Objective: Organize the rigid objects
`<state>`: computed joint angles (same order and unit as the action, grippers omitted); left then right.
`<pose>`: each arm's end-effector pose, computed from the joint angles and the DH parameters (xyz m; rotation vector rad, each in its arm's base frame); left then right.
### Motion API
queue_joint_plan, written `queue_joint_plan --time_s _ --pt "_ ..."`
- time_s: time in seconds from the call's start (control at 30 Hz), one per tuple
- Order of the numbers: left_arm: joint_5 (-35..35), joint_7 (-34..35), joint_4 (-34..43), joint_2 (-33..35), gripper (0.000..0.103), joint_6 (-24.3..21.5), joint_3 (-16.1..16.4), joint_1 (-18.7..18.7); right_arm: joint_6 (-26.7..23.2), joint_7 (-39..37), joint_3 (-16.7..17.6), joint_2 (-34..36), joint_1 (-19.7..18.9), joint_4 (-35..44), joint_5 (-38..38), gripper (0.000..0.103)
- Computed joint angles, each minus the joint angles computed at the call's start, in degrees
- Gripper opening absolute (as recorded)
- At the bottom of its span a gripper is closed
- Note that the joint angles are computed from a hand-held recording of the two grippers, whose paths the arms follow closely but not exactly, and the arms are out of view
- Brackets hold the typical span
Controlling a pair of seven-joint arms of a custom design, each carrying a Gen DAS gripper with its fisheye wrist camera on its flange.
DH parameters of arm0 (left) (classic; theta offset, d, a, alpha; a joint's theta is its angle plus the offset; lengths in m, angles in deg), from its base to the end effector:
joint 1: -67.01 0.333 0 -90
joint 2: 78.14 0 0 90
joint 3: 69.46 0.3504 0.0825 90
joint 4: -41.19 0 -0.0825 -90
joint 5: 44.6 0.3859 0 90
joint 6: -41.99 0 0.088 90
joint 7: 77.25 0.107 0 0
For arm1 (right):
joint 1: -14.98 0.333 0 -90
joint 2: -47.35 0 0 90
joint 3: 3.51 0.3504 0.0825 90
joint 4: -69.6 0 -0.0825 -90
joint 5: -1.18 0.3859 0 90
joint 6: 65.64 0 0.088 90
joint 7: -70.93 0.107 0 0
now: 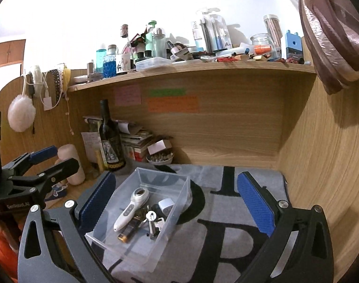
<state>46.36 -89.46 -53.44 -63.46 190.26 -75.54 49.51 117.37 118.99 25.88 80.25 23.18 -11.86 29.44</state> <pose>0.6276 -0.2851 0.5570 -1.5395 1.2526 -0.9802 0.6922 0.3289 0.5572 -1.7114 0.8908 -0.6024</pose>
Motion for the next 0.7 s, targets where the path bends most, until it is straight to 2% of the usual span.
queue_joint_plan --time_s 0.4,0.7 --pt "0.95 -1.00 -0.17 -0.07 0.101 -0.30 -0.01 0.05 1.29 0.61 1.85 0.11 -1.41 -0.90 -1.14 0.103" --pt "1.50 -0.10 0.54 0.36 0.101 0.00 0.03 -0.10 1.09 2.13 0.48 -0.03 -0.39 -0.75 -2.29 0.103"
